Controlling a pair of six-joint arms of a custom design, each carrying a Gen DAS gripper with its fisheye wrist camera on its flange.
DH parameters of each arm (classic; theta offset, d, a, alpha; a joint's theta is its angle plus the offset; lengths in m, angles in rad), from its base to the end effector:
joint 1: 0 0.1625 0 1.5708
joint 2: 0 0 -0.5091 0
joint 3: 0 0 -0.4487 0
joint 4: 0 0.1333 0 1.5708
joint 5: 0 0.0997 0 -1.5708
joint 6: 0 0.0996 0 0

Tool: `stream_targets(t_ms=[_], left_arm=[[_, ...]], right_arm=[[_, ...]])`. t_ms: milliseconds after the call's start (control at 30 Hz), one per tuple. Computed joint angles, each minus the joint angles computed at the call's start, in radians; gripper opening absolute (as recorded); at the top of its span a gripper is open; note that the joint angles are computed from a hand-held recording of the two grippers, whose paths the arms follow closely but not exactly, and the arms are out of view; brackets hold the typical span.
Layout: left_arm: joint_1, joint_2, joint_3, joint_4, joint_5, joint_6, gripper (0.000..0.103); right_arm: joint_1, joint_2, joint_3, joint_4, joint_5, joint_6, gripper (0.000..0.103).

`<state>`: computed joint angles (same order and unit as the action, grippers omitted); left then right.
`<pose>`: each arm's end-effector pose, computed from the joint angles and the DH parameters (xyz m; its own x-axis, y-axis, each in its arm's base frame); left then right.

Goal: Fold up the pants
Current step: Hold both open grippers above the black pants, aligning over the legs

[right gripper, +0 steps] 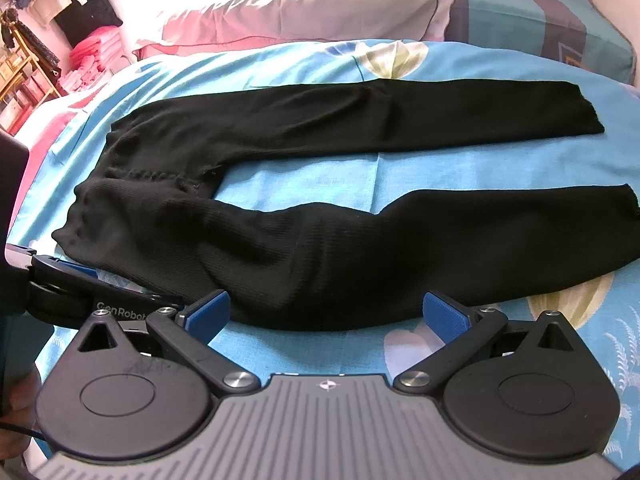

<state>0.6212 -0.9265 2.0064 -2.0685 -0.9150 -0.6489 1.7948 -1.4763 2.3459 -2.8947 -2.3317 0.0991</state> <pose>-0.3402 -0.4821 0.0531 -0.5607 0.3752 -0.7381 0.4272 0.8947 0.1303 0.1649 -0.4329 0.3054 -0.7893 0.2202 0.5732 -0.1221 0.8585 -0.4980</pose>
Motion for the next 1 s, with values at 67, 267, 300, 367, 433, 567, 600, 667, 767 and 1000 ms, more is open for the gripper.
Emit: stream_targets(t_ms=[67,267,300,367,433,567,600,667,767,1000], left_arm=[[0.002,0.001,-0.002,0.002,0.000,0.002,0.103],[0.002,0.006,-0.006,0.005,0.002,0.004,0.103],[0.002,0.007,-0.007,0.006,0.002,0.005,0.103],[0.002,0.008,-0.008,0.007,0.002,0.004,0.103],[0.002,0.009,-0.008,0.008,0.002,0.004,0.103],[0.004,0.010,-0.010,0.010,0.004,0.000,0.103],[0.004,0.010,-0.011,0.012,0.004,-0.001,0.103],[0.004,0.010,-0.011,0.014,0.004,-0.002,0.103],[0.004,0.009,-0.011,0.015,0.004,-0.001,0.103],[0.004,0.009,-0.013,0.019,0.002,-0.002,0.103]], right_arm=[[-0.002,-0.001,0.000,0.000,0.002,0.000,0.102],[-0.007,-0.004,0.002,-0.003,0.016,0.001,0.102],[-0.008,-0.005,0.002,-0.003,0.019,0.000,0.102],[-0.010,-0.006,0.002,-0.005,0.024,-0.003,0.102],[-0.012,-0.006,0.002,-0.006,0.030,-0.006,0.102],[-0.016,-0.008,0.002,-0.008,0.040,-0.009,0.102],[-0.017,-0.008,0.002,-0.008,0.042,-0.010,0.102],[-0.019,-0.008,0.002,-0.009,0.047,-0.012,0.102],[-0.021,-0.010,0.003,-0.012,0.055,-0.015,0.102],[-0.026,-0.014,0.006,-0.009,0.069,-0.007,0.102]])
